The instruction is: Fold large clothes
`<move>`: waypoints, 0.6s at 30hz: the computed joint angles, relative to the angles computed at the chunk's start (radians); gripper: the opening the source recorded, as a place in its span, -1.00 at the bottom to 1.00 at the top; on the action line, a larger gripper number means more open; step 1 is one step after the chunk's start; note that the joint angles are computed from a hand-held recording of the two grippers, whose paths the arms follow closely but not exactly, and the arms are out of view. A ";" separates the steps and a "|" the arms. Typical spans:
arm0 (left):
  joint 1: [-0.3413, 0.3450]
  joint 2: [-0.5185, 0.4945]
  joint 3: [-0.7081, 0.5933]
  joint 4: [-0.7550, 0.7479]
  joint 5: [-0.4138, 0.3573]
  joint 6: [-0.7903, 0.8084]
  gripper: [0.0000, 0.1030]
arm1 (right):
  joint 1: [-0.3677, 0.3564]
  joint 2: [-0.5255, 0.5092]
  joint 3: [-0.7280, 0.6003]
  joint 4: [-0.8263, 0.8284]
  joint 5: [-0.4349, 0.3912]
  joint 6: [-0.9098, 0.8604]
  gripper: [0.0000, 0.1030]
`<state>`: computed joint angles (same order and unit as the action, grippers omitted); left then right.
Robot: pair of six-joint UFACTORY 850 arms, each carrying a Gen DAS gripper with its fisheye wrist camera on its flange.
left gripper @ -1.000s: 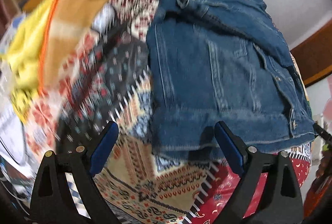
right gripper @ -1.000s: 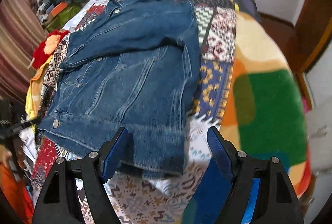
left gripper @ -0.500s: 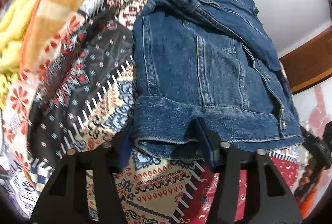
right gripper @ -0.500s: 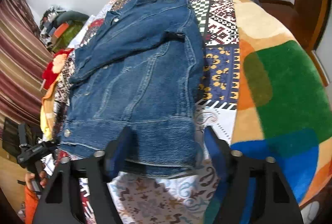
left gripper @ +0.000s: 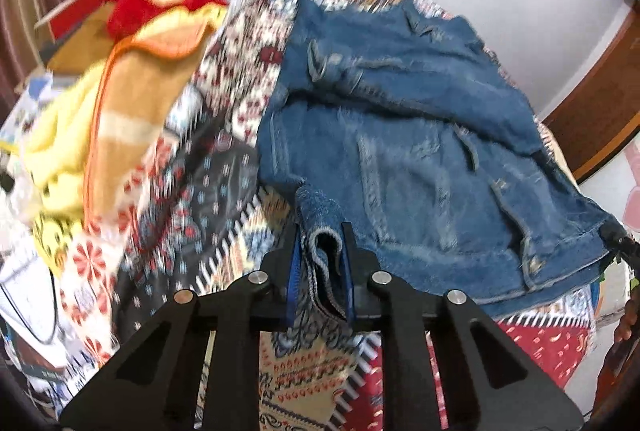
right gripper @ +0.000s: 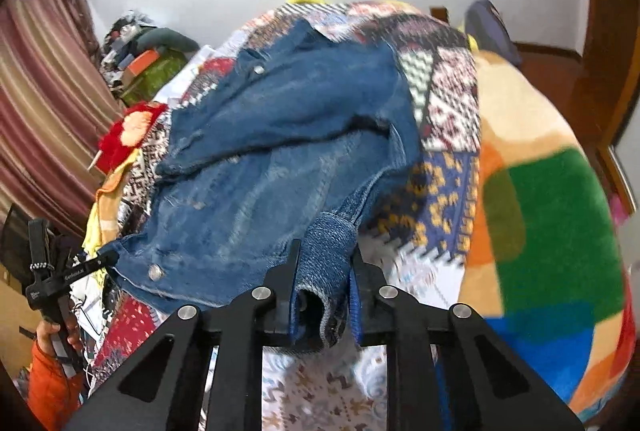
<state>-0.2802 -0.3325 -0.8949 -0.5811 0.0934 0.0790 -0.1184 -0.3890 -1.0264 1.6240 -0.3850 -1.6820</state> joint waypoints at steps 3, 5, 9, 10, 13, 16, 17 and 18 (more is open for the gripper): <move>0.007 0.012 -0.024 0.034 0.026 -0.002 -0.69 | 0.006 -0.008 -0.037 0.000 -0.007 0.008 -0.73; 0.015 0.014 -0.043 0.110 0.041 -0.062 -0.69 | 0.009 -0.013 -0.059 0.014 -0.018 -0.002 -0.73; 0.023 0.007 -0.096 0.077 0.054 0.011 -0.71 | 0.025 -0.028 -0.118 0.059 -0.021 -0.046 -0.75; 0.026 0.000 -0.120 0.075 0.046 0.025 -0.71 | 0.029 -0.033 -0.133 0.067 -0.017 -0.058 -0.75; 0.037 -0.019 -0.177 0.137 0.053 -0.009 -0.76 | 0.042 -0.057 -0.195 0.102 -0.001 -0.097 -0.75; 0.046 -0.045 -0.235 0.114 0.062 0.030 -0.79 | 0.052 -0.103 -0.283 0.125 0.002 -0.089 -0.76; 0.054 -0.064 -0.269 0.140 0.055 0.008 -0.79 | 0.055 -0.121 -0.314 0.117 0.004 -0.073 -0.76; 0.060 -0.083 -0.300 0.135 0.049 0.018 -0.80 | 0.059 -0.135 -0.340 0.108 0.009 -0.058 -0.76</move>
<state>-0.2200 -0.4154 -1.1953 -0.4459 0.1421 0.0969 -0.0593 -0.5242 -1.3664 1.7319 -0.3764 -1.7397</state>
